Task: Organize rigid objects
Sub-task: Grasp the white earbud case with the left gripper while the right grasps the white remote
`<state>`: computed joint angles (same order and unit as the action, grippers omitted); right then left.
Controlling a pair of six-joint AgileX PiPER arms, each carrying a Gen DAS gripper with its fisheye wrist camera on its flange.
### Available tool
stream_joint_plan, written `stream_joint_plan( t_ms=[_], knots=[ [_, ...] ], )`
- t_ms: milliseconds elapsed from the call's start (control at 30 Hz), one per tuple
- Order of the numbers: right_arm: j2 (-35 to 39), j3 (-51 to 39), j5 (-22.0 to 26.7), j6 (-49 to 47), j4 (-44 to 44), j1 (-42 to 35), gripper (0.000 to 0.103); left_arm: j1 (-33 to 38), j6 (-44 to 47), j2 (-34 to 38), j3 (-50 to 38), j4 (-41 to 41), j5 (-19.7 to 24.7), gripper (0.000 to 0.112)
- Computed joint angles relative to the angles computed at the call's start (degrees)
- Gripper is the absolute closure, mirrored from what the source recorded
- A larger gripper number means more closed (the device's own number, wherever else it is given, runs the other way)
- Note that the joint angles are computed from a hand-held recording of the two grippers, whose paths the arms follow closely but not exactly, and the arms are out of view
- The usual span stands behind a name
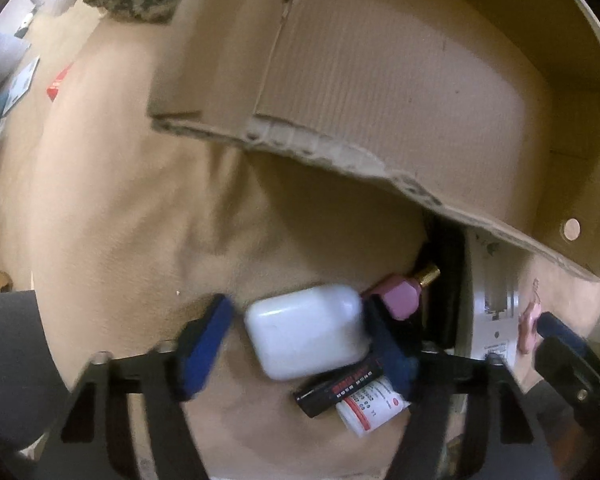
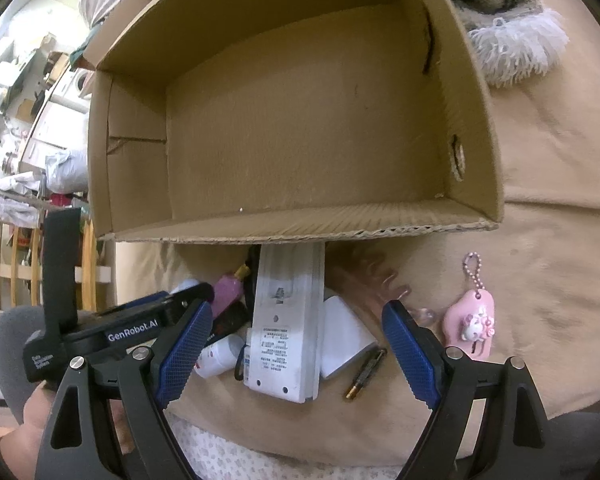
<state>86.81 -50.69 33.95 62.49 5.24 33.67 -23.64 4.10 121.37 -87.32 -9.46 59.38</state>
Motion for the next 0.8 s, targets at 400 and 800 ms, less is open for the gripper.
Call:
stream_joint_plan(
  t_ms=[400,800],
  knots=[
    [12.3,-13.5,9.7,-5.8,1.3,1.1,0.036,3.4,-0.1,0.3,0.4,5.3,-0.3,0.057],
    [19.0,-23.9,23.2,-6.2,-5.1,2.2,0.055,0.6,-3.3,-1.7,-1.7,7.5,3.9,0.057]
  ],
)
